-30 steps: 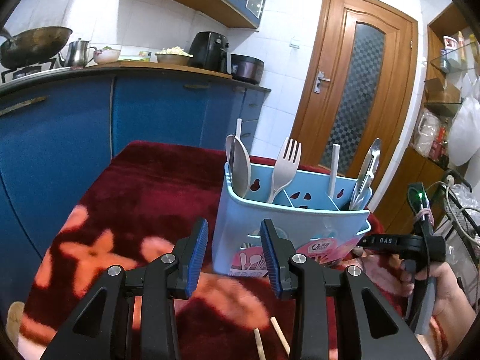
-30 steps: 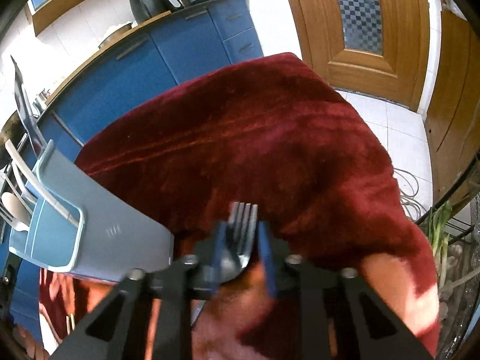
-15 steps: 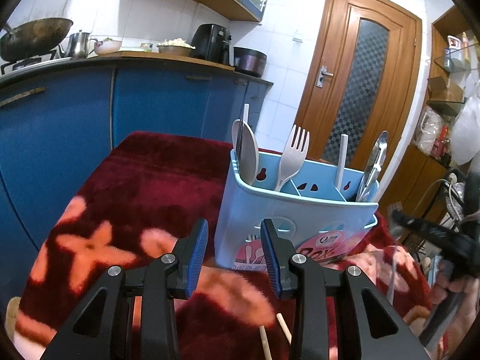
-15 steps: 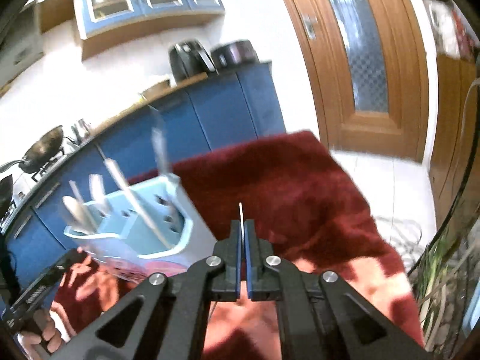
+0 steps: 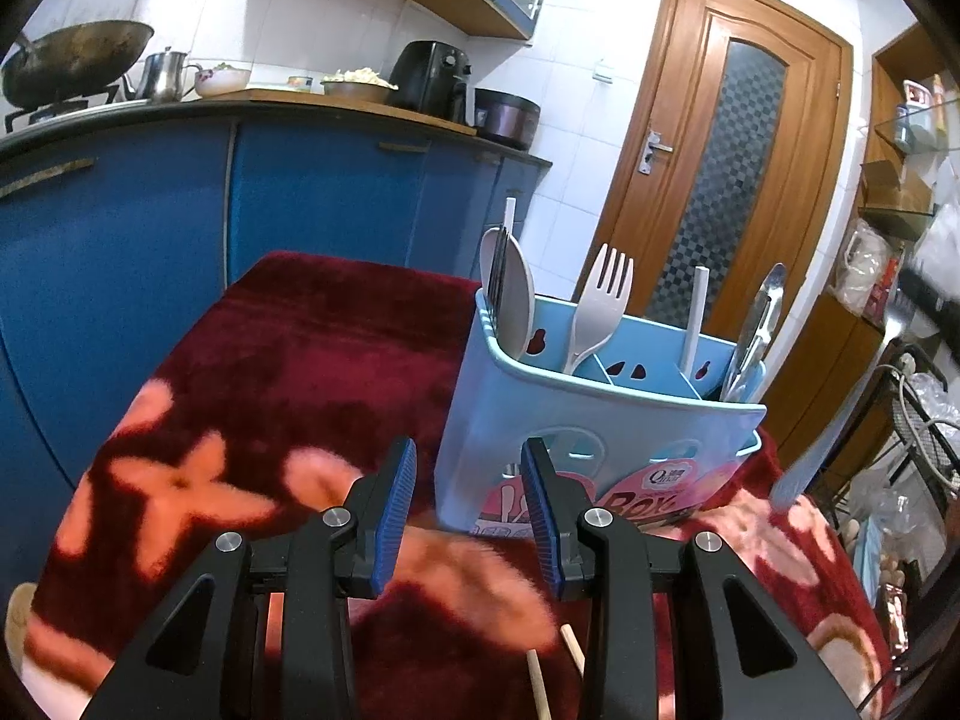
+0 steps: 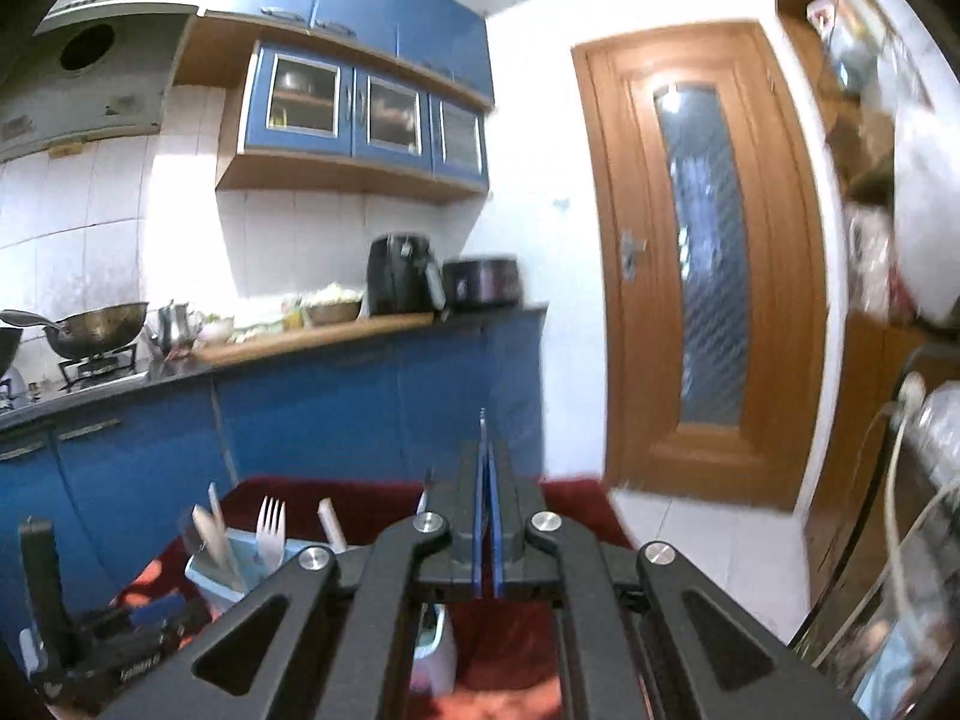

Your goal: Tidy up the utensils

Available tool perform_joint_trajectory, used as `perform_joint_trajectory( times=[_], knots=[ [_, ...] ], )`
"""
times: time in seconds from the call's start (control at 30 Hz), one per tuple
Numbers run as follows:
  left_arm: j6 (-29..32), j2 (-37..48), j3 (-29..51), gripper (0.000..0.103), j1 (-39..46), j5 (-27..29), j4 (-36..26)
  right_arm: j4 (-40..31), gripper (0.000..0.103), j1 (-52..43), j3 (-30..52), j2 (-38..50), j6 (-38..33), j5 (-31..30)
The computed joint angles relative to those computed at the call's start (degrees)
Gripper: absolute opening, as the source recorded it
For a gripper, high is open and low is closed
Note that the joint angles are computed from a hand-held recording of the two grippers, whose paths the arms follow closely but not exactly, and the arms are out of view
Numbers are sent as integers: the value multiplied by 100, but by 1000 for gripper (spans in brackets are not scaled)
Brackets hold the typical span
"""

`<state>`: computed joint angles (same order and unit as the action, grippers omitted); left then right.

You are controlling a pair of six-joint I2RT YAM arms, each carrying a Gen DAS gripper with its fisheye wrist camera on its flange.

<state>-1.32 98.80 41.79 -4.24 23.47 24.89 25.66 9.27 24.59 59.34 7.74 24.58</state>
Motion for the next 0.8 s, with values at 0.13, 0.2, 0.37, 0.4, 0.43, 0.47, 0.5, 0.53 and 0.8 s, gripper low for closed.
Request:
perform_joint_trajectory(
  times=[0.13,0.2,0.37,0.4,0.43,0.47,0.5,0.53,0.8],
  knots=[
    [27,3,-9,37,-8,3,24,495,3,163,319,439,-394,382],
    [38,6,-20,37,-13,4,40,635,3,248,514,779,-612,533],
    [16,12,-49,37,-4,37,86,592,4,305,873,1634,-685,328],
    [14,17,-49,37,-1,47,86,565,4,300,924,1804,-641,229],
    [9,22,-39,37,-4,48,74,535,4,293,967,1955,-578,141],
    [3,30,-34,37,-10,47,67,571,4,260,948,2076,-502,32],
    [9,34,-24,37,-2,60,55,550,4,222,960,2163,-432,-84],
    [11,36,-19,37,-1,65,50,462,4,155,1010,2267,-318,-285],
    [29,13,-46,37,-13,51,74,752,44,-128,491,2015,315,-1002]
  ],
)
